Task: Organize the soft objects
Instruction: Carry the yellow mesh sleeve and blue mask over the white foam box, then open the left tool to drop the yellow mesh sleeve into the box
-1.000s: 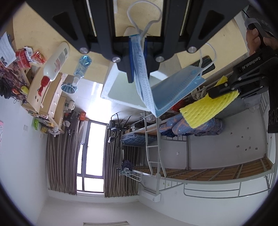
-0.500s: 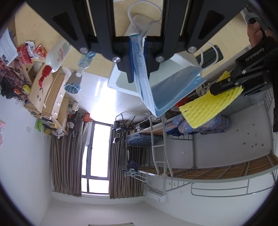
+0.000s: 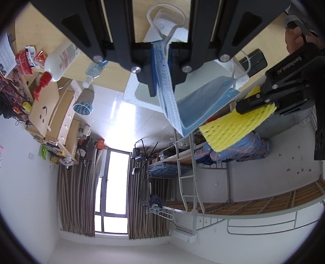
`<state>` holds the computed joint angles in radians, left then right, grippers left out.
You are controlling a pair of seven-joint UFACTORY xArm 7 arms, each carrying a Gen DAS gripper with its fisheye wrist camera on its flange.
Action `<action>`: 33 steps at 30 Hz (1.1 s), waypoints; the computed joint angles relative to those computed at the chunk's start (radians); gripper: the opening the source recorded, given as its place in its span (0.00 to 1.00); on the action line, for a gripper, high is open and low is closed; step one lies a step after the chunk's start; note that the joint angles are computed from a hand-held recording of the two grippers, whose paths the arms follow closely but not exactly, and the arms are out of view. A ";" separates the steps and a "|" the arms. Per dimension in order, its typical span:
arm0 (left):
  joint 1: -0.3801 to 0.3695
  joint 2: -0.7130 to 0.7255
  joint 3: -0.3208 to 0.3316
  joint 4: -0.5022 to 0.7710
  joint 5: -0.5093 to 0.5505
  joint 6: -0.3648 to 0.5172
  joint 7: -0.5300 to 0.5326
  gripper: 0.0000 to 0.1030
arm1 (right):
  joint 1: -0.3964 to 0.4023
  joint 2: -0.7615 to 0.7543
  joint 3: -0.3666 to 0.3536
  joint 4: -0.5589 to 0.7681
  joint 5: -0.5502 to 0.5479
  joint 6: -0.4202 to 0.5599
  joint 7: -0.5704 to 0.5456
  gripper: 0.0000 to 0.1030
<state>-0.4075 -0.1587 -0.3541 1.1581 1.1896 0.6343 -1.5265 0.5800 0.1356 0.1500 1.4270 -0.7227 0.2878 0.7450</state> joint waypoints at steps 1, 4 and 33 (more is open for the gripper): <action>0.001 0.006 0.006 0.002 -0.012 -0.013 0.007 0.21 | -0.001 0.000 -0.001 -0.001 0.001 -0.002 -0.001 0.12; 0.001 0.019 0.011 0.011 -0.024 -0.021 0.024 0.21 | 0.000 0.004 -0.002 0.003 0.003 0.004 -0.001 0.12; -0.094 0.142 0.085 0.135 -0.070 0.004 0.105 0.78 | -0.124 -0.113 0.039 -0.119 -0.063 0.008 0.134 0.12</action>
